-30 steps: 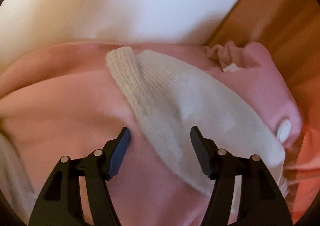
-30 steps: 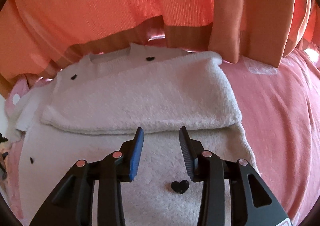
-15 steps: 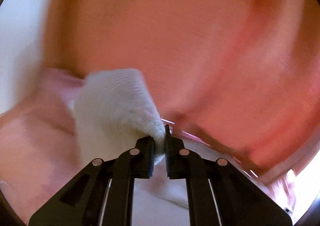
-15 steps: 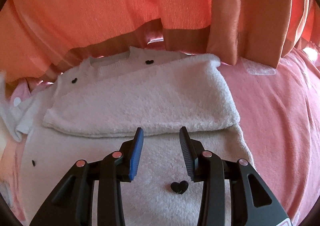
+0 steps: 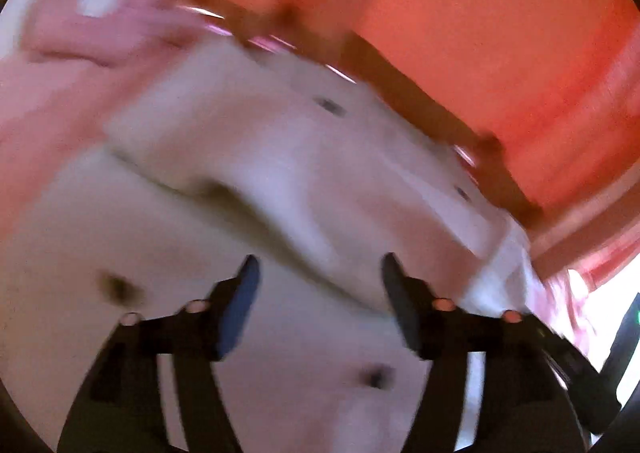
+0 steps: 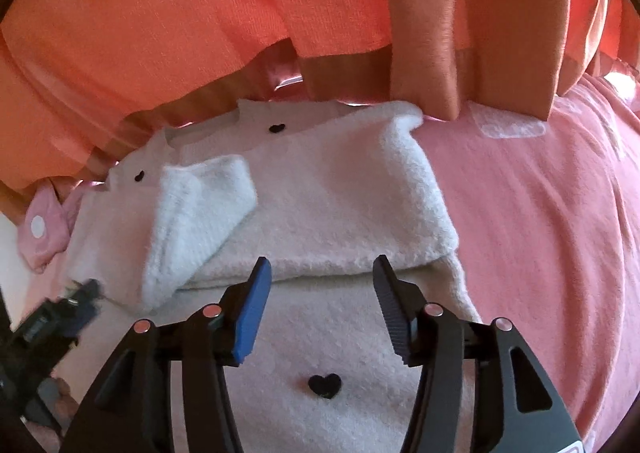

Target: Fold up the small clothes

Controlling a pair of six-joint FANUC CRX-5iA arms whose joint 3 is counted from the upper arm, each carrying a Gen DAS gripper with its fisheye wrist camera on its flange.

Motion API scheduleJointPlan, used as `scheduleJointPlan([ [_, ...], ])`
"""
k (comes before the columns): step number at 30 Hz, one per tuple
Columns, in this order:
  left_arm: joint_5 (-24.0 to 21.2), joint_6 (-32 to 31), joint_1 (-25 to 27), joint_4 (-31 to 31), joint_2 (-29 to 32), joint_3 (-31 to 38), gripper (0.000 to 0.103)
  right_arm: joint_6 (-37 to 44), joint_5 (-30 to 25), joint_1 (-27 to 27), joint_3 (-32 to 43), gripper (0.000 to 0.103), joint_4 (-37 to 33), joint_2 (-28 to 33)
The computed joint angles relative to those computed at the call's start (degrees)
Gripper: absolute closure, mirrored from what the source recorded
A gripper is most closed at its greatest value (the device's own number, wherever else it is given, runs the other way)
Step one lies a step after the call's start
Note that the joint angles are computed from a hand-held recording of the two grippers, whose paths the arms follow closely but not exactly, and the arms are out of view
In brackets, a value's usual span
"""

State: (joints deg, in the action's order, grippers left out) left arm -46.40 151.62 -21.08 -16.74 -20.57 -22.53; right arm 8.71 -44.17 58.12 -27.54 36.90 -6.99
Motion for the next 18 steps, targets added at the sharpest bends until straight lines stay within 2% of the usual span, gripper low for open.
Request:
scheduleJointPlan([
  [3,0.3,-2.5,7.9,4.5,-6.4,-5.3,0.037,2.6,1.9,0.4,0.9,0.049,-2.7,0.5],
  [5,2.2,-8.4,14.8,11.5,-10.3,-10.6,0.036,4.2,3.2,0.6,1.5,0.045,-4.4,0.9],
  [7,2.9,-13.1,19.3,16.8,-11.8,-13.4,0.036,7.4,6.3,0.0,2.3,0.043,-8.4,1.3],
  [9,5.9,-13.4,19.6,18.6,-9.5,-13.7,0.036,9.0,8.3,-0.8,3.1,0.041,-12.0,1.8],
  [12,7.5,-17.9,22.4,23.0,-10.4,-15.7,0.036,9.3,9.2,-1.9,3.7,0.041,-15.4,2.5],
  [18,11.1,-22.9,25.7,31.8,-11.6,-19.7,0.036,6.2,9.3,-2.9,2.6,0.041,-14.1,3.4],
])
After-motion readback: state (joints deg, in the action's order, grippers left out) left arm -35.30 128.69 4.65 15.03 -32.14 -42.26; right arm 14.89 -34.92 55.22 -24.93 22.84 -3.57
